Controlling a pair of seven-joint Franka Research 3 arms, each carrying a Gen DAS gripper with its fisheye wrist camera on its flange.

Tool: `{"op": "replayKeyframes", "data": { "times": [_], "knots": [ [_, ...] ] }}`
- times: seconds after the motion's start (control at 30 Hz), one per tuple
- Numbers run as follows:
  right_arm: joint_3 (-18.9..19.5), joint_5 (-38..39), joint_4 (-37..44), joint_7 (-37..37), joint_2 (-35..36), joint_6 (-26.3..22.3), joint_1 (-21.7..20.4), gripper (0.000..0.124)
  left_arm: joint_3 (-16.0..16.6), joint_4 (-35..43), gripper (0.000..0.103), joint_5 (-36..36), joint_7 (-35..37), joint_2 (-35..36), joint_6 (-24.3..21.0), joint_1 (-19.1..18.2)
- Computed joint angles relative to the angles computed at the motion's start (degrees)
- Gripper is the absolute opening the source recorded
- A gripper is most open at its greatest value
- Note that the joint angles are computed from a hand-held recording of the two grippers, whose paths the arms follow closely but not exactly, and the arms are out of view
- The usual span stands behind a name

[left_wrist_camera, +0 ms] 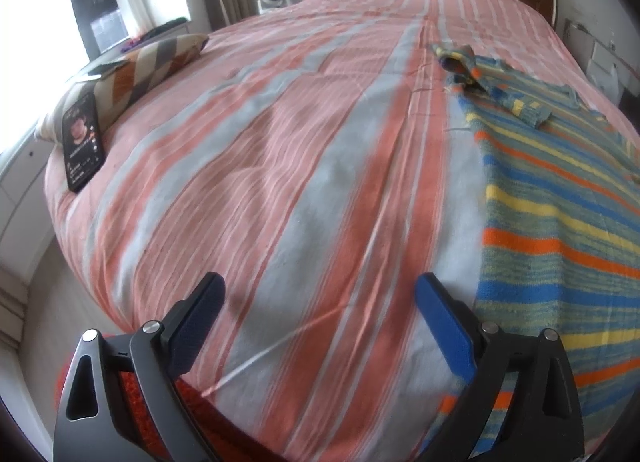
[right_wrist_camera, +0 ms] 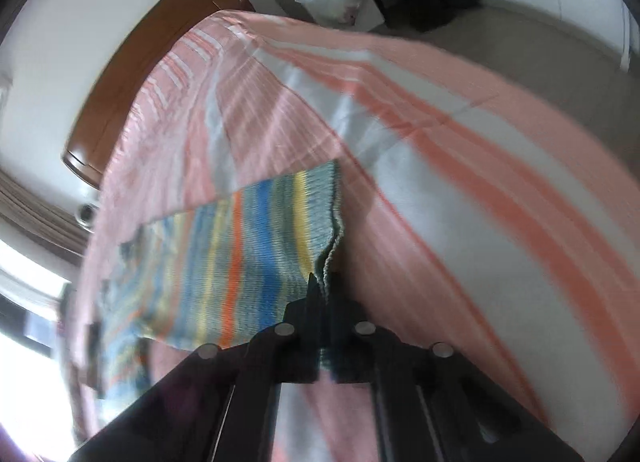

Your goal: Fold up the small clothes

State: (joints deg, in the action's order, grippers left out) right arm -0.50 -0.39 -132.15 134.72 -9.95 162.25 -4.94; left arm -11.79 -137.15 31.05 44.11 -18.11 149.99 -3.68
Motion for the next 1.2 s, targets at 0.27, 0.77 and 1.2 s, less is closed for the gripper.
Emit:
{"op": "replayKeyframes", "data": {
  "times": [0.27,0.77,1.2],
  "knots": [
    [6.35,-17.36,-3.36,8.51,-8.0,-2.65,-5.69,0.069,1.48,8.53,0.095,-1.53,13.7,1.05,2.31,-3.21],
    [16.99,-6.35,-19.46,4.54,-22.66,4.91,2.04,0.071,0.57,54.48,0.007,-13.24,50.08,41.0,-15.02,-10.73],
    [21.71,-7.69,-19.09,2.66,-20.07,6.53,1.0,0.071,9.38,53.39,0.002,-15.58,4.79,39.08,-16.19,0.88]
  ]
}}
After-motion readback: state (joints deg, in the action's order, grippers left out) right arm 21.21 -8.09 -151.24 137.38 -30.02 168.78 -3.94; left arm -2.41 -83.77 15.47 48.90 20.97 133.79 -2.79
